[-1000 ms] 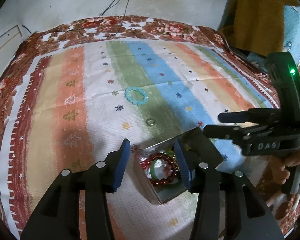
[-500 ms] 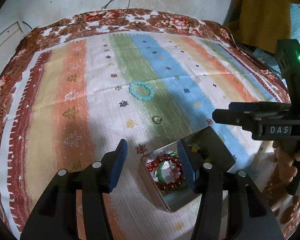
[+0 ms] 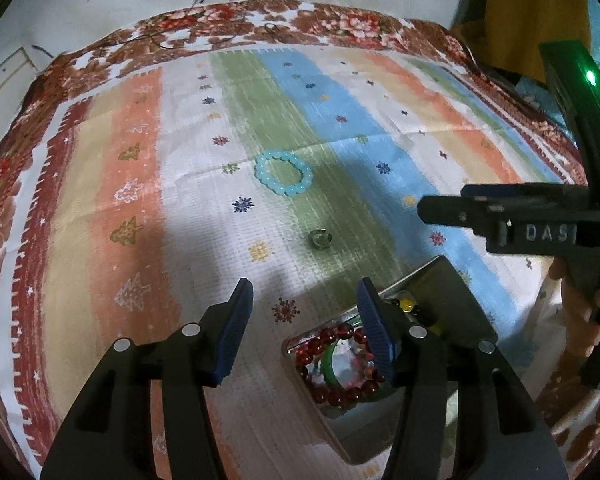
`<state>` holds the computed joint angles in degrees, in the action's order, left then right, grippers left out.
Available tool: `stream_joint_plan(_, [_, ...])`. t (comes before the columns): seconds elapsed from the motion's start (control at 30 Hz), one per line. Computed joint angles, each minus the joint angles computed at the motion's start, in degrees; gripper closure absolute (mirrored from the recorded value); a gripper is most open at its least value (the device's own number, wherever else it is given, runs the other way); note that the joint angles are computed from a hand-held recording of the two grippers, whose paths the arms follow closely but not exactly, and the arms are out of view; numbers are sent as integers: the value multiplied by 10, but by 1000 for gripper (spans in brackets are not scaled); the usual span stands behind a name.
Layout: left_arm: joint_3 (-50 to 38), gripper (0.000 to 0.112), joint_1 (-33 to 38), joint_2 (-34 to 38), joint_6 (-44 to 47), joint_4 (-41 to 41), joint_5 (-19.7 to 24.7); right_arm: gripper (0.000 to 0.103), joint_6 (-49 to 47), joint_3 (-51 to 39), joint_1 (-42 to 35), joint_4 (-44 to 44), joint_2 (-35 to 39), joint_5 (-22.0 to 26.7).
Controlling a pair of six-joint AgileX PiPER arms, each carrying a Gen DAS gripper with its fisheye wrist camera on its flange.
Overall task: Organize jewelry
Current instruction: 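Move left tool to the silver ring while right tool moves to the light-blue bracelet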
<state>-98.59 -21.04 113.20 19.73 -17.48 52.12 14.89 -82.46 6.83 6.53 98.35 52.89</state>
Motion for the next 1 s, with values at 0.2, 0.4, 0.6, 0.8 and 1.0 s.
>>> stream_joint_plan(0.2, [-24, 57, -13, 24, -10, 18, 6, 30, 3, -42, -7, -1, 47, 9])
stream_joint_plan(0.4, [-58, 57, -22, 51, -12, 24, 18, 30, -1, -83, -16, 11, 86, 19])
stream_joint_plan(0.6, [-117, 57, -30, 94, -25, 37, 46, 30, -15, -140, -24, 10, 134, 38])
stream_joint_plan(0.8, [-192, 57, -36, 143, -33, 44, 84, 30, -27, -178, -56, 61, 173, 54])
stream_joint_plan(1.0, [-279, 57, -39, 199, -30, 45, 139, 30, -7, -200, -88, 127, 206, 92])
